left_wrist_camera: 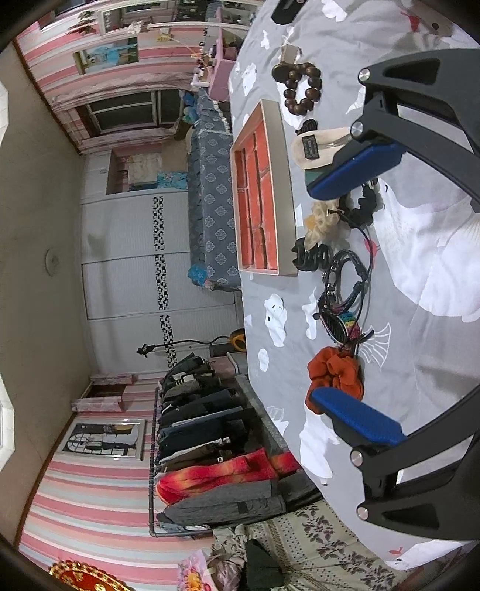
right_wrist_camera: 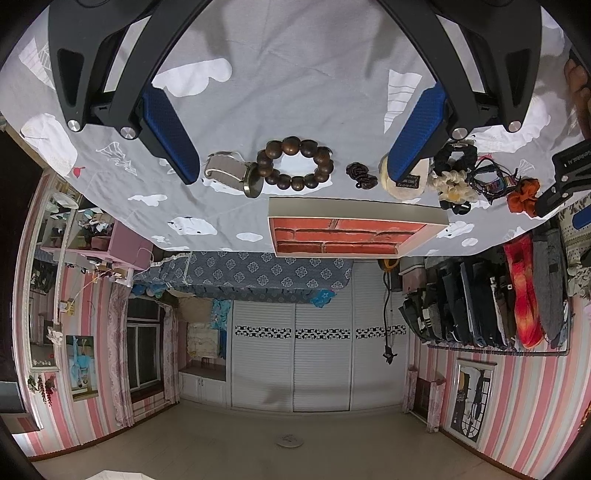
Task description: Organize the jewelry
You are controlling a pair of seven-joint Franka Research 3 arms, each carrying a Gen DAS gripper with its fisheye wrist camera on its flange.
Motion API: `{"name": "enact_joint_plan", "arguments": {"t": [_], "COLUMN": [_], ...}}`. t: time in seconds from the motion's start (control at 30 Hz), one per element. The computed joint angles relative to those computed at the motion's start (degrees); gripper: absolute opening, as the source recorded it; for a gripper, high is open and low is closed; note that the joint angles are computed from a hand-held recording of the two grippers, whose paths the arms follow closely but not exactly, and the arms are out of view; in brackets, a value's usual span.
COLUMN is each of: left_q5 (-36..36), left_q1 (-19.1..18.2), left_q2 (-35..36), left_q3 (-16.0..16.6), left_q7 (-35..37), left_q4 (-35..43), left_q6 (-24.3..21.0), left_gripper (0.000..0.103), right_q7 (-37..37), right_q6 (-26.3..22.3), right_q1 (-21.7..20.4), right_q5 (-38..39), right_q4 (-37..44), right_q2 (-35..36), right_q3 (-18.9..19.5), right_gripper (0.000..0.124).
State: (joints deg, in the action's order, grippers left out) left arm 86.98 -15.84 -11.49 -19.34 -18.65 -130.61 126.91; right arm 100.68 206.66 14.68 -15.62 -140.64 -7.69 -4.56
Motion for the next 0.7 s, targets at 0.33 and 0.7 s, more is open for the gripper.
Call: {"name": "enact_joint_plan", "arguments": {"t": [0.33,0.7], "left_q5": [-2.35,-3.47], "left_q1": [1.09,2.06], "left_q2": [1.01,0.43], "left_q3": [1.70,1.53], "left_q7": [3.91,2.39], "left_q4": [1.62,1.84], "left_q6": [6.43,7.72], "left_gripper": [0.099,0.099], "right_q7": [2.77,-0.08], "right_q6": [-1.41,-1.63], "right_q1": [0.47,0.75], "right_q5": [-2.75,-1.78], "right_q4": [0.83,0.96], "right_q2": [0.00,-0.60], "right_q3": [-1.35,-1.22], "right_gripper": [0.099,0.099]}}
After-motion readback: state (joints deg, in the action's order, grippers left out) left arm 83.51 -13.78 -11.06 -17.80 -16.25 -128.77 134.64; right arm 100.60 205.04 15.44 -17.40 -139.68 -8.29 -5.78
